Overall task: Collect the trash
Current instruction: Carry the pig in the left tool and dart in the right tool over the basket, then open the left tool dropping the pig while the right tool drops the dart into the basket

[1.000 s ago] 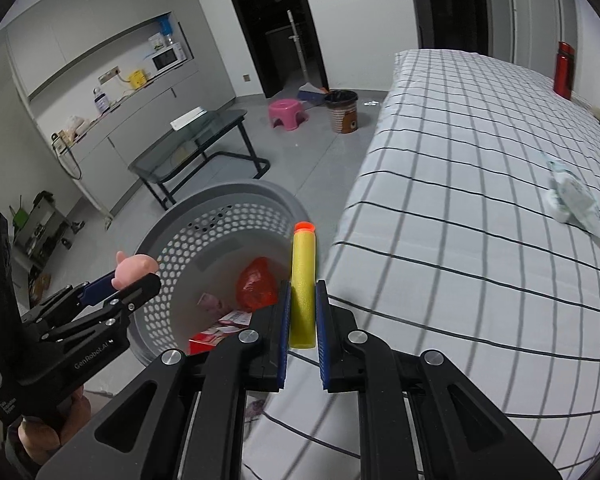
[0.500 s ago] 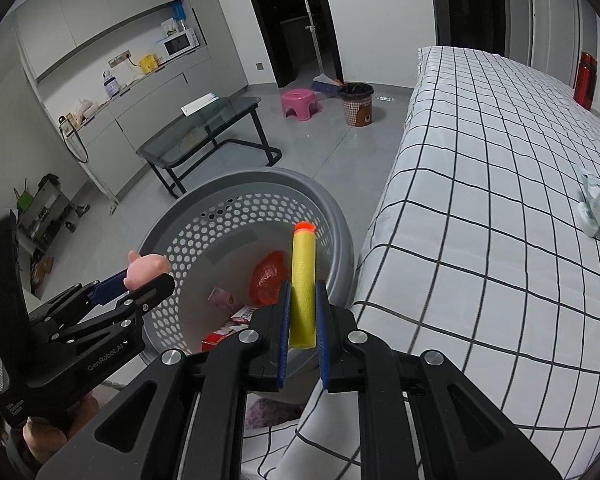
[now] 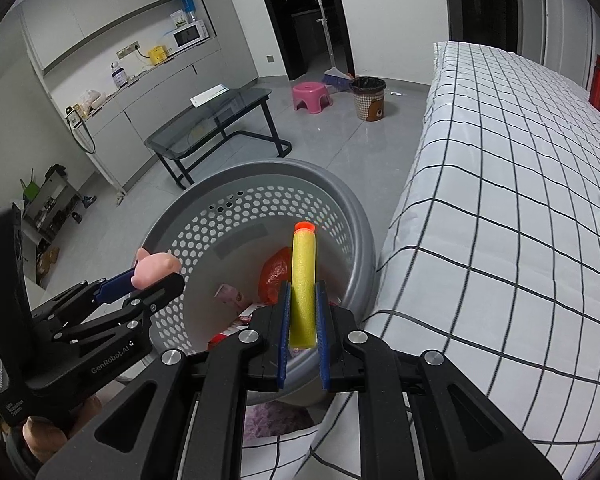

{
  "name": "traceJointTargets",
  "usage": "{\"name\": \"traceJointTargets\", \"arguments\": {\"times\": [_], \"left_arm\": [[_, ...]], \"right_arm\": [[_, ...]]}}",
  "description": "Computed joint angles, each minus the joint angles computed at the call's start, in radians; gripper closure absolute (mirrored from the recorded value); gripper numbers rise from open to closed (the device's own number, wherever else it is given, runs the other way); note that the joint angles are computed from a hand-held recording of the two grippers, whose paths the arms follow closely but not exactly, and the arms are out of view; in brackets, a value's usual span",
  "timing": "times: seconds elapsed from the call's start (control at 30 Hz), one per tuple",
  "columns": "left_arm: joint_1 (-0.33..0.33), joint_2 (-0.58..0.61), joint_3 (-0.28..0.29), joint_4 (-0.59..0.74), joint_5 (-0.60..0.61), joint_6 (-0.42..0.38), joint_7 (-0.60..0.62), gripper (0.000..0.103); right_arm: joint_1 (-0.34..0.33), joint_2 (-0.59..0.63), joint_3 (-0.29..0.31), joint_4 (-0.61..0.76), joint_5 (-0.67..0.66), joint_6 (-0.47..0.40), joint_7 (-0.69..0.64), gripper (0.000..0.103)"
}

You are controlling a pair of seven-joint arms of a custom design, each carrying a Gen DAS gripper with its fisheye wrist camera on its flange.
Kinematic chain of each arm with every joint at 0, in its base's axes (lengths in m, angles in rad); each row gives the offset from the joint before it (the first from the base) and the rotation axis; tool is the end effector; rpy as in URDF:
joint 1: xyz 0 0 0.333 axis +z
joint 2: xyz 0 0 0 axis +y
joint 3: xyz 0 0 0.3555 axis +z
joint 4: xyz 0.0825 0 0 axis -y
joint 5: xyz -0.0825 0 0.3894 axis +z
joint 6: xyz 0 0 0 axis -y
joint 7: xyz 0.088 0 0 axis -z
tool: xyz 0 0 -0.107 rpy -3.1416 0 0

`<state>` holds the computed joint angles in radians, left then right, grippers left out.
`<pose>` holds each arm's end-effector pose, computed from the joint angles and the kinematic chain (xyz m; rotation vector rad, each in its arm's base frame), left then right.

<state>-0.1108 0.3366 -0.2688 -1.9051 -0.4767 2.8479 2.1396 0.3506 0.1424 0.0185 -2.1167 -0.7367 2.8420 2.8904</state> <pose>0.6470 -0.2123 0.4265 -1.4226 2.3718 -0.9277 0.5554 0.2522 0.4383 -1.4940 2.0383 -0.4916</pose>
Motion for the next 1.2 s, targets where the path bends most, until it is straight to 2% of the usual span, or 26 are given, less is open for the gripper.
{"name": "traceJointTargets", "arguments": {"times": [0.43,0.63,1.07,1.1,1.17,1.2], "left_arm": [[-0.015,0.003,0.032,-0.004,0.068,-0.014,-0.052,0.056],[-0.011,0.009,0.035,0.001,0.082,-0.031,-0.063,0.056],[-0.019,0.015,0.043,0.014,0.102,-0.006,-0.107,0.054],[-0.020,0.015,0.045,0.013,0.106,-0.003,-0.111,0.052],[-0.021,0.013,0.046,0.009,0.109,0.010,-0.120,0.041],[-0.017,0.012,0.043,0.007,0.107,0.013,-0.118,0.040]], "right_arm": [[-0.007,0.042,-0.002,0.022,0.104,0.060,-0.117,0.091],[-0.013,0.074,0.018,0.046,0.208,0.065,-0.238,0.091],[0.038,0.107,-0.031,0.078,0.199,0.089,-0.232,0.091],[0.040,0.108,-0.032,0.080,0.196,0.089,-0.229,0.090],[0.047,0.106,-0.040,0.078,0.180,0.090,-0.213,0.075],[0.050,0.104,-0.044,0.079,0.171,0.091,-0.205,0.071]]}}
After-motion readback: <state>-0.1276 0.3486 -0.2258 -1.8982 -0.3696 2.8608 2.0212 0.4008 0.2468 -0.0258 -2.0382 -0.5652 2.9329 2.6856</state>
